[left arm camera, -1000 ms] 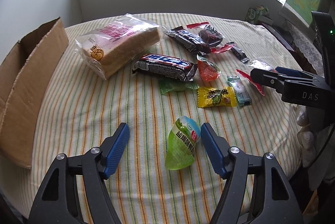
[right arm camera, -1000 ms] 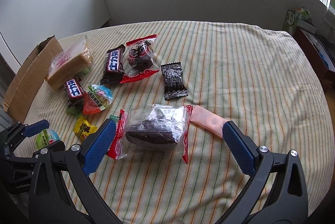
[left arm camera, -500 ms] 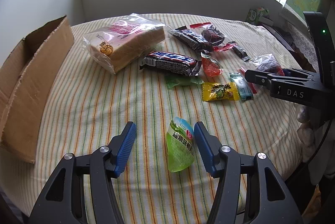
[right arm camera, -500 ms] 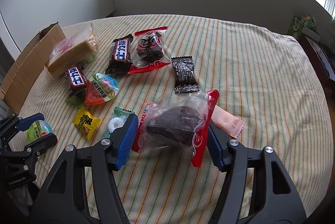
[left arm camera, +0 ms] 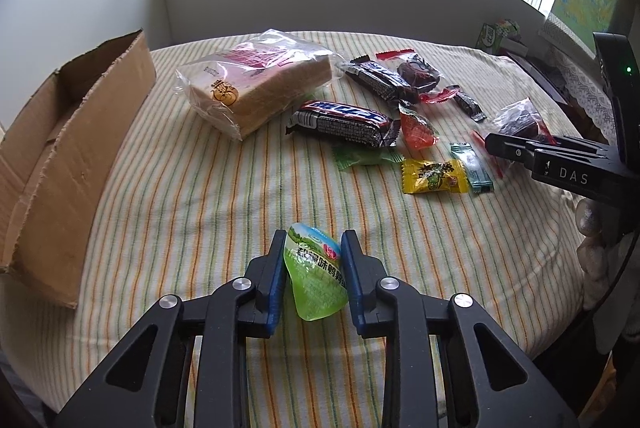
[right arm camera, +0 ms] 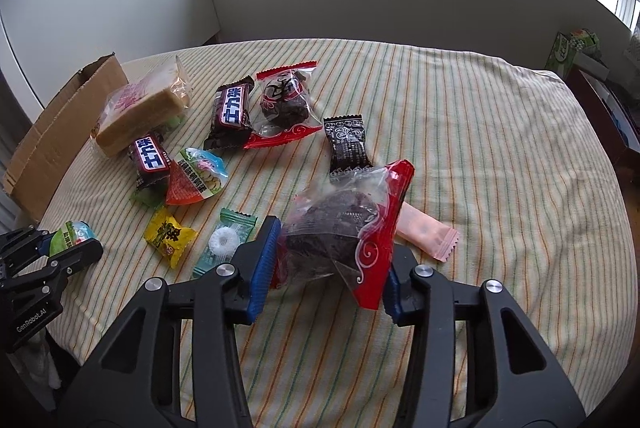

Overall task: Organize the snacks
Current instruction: 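Carry both snacks over the cardboard box and open both tools to drop them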

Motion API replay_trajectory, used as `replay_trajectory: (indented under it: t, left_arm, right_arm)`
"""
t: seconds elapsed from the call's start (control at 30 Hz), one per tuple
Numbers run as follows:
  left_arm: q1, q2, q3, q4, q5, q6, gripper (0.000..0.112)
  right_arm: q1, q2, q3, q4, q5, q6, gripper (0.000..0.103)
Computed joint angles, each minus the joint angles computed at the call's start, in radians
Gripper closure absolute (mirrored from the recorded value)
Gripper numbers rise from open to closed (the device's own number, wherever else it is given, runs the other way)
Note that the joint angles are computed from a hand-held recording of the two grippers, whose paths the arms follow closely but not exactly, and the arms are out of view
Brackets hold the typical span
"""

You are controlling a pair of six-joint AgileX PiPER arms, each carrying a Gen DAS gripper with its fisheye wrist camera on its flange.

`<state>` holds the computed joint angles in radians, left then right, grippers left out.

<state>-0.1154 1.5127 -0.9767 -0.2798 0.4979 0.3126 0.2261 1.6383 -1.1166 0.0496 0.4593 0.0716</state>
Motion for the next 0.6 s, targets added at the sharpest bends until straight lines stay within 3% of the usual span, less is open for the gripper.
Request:
replay_trajectory:
  t: [0.33,0.6]
  left_arm:
    - [0.079,-0.008,-0.021,-0.100,0.050,0.083,0.088]
    - [0.162,-0.054,-0.062,-0.160,0.097,0.163,0.088]
  right_arm:
    - [-0.017,-0.060,0.006,-0.010,0.009,0.013,0.056]
    - [0.069,-0.098,-0.042,-0.095,0.037,0.092,0.056]
